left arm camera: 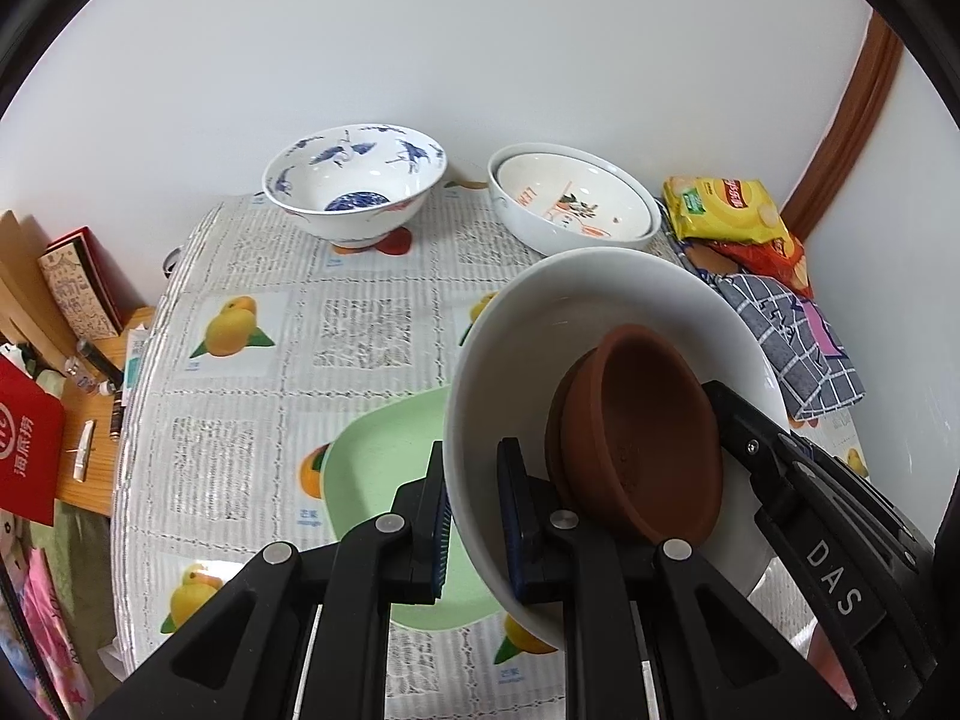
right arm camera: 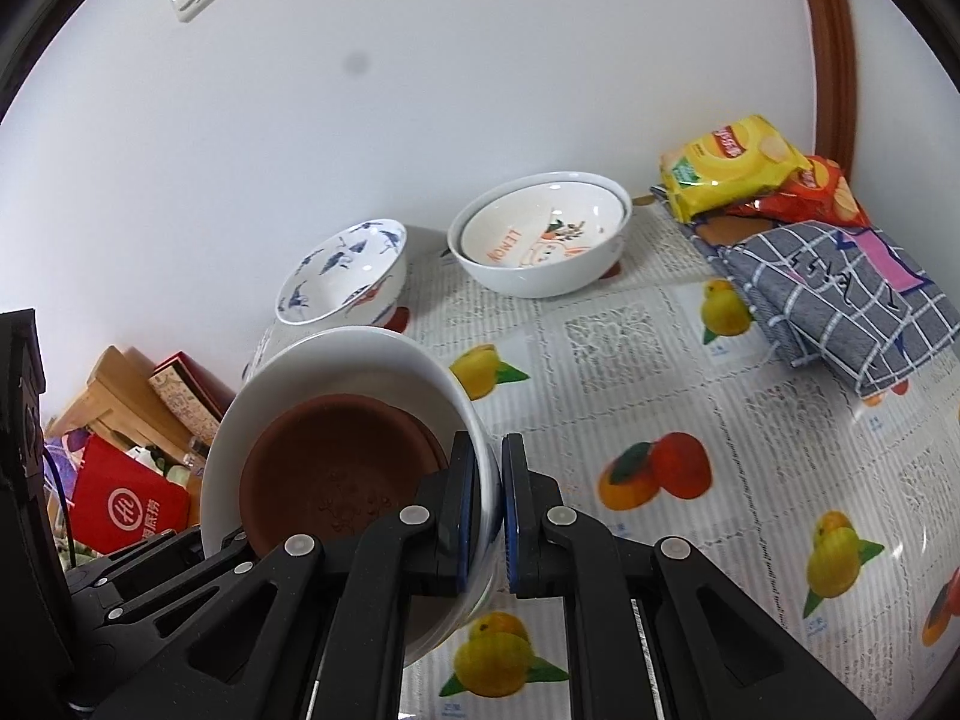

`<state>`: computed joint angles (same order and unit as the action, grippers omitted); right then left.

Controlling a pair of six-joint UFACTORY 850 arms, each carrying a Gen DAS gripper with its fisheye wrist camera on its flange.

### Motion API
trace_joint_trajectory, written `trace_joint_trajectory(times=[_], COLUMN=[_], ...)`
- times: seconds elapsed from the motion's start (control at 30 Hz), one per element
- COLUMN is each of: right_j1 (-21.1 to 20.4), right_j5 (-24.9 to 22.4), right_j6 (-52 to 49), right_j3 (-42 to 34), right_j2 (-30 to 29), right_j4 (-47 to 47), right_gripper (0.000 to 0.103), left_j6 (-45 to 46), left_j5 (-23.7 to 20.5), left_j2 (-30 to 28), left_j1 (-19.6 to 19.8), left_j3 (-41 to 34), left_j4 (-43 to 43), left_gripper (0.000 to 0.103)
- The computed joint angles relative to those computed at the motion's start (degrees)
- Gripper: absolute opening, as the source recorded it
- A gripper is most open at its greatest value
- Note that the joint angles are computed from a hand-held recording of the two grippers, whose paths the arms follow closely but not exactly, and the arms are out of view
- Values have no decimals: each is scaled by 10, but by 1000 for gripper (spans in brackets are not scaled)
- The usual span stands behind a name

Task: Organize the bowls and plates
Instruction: 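Lower the white bowl with both grippers over the green plate stack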

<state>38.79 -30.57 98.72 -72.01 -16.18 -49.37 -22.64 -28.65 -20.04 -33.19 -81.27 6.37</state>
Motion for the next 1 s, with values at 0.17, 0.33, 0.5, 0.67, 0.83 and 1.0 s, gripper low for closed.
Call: trace_joint_trajectory(times=[0.17,0.33,0.5,0.67,0.83,1.0], right_j1=[1,2,2,2,2,4], right_j5=[12,25,35,42,44,42], right_j6=[-6,-8,-12,-27,-39,-47], right_j3=[-12,-15,-17,-22,-31,-37], right_j2=[-12,-19,-27,-35,-44,-49], right_j4=[0,-1,3,17,25,30], right_gripper=[9,9,9,9,9,9], left_j6=[-13,-26,-32,-33,-30,-24], left_j5=[-1,-1,-2,-1,1,3], left_j2=[3,6,5,4,5,5], left_j1=[7,11,15,19,24,27], left_j3=[4,11,17,22,26,29], left_j4=[10,23,26,25,20,15], left_gripper=[15,15,15,15,15,15])
